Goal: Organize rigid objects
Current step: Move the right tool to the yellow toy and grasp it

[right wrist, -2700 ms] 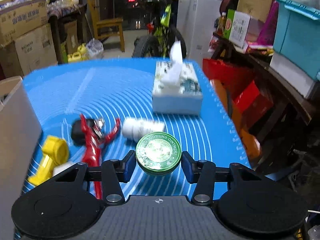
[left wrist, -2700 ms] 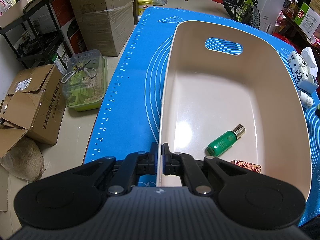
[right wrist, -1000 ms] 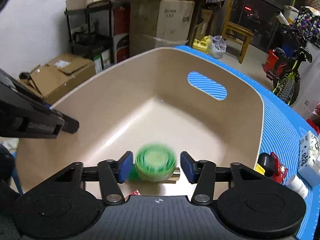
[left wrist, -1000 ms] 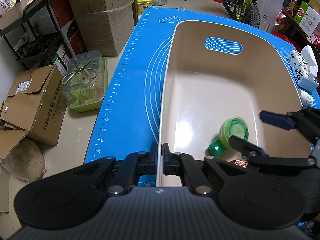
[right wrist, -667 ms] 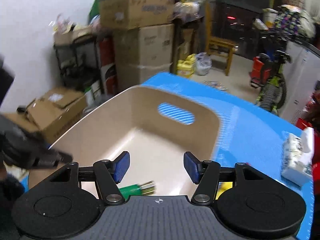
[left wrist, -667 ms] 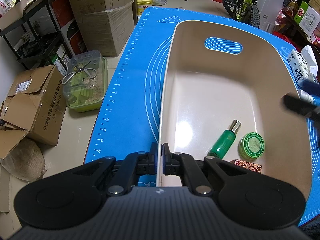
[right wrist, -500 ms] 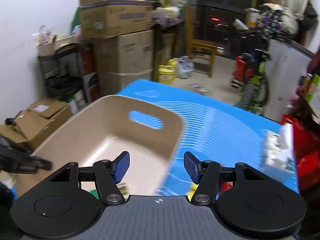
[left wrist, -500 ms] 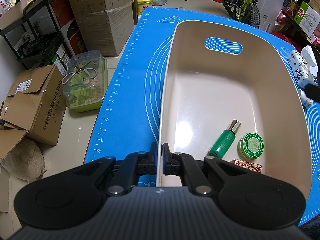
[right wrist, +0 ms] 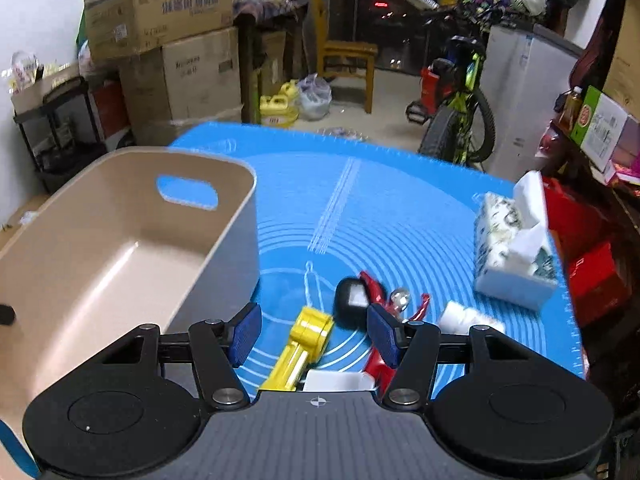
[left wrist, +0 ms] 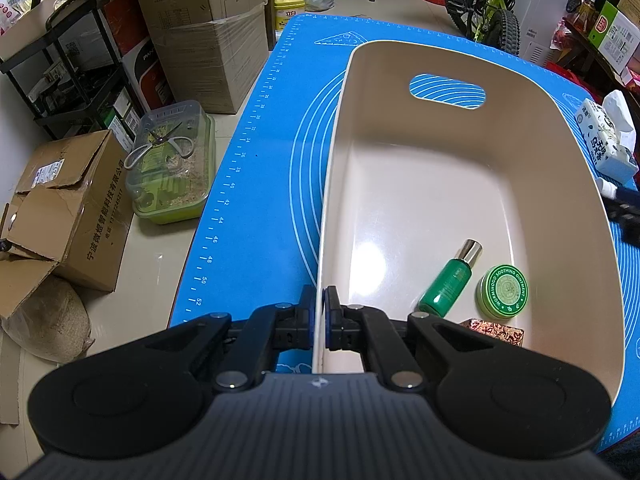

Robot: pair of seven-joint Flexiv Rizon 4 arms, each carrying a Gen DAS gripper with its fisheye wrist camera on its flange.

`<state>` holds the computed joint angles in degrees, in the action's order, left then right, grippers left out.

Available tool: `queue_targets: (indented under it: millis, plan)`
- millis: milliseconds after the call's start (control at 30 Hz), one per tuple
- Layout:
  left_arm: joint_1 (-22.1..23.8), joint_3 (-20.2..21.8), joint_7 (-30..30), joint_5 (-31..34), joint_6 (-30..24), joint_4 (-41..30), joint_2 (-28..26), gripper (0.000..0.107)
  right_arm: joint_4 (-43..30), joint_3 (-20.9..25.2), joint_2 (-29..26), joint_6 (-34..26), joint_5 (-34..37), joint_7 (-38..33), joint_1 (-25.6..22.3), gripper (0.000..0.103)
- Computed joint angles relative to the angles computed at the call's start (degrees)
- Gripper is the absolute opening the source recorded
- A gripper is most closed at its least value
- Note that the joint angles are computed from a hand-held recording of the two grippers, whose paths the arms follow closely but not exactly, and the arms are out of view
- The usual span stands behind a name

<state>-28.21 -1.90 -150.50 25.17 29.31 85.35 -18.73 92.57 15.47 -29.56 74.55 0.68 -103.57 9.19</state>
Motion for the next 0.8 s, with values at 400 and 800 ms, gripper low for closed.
queue_targets:
  millis: [400,800]
  plan:
    - [0.3,-0.1,0.3,-0.1,0.2,0.3,0.2,0.006,-3.6,-3.0,-5.0,-2.8,-4.3,4.8,3.2,0.059]
    - [0.2,-0.1,0.2,-0.1,0.2,0.3,0.2,0.006,-6.7,-2.2,-8.0,-5.3,-2.6,9.0,2.6,0.037]
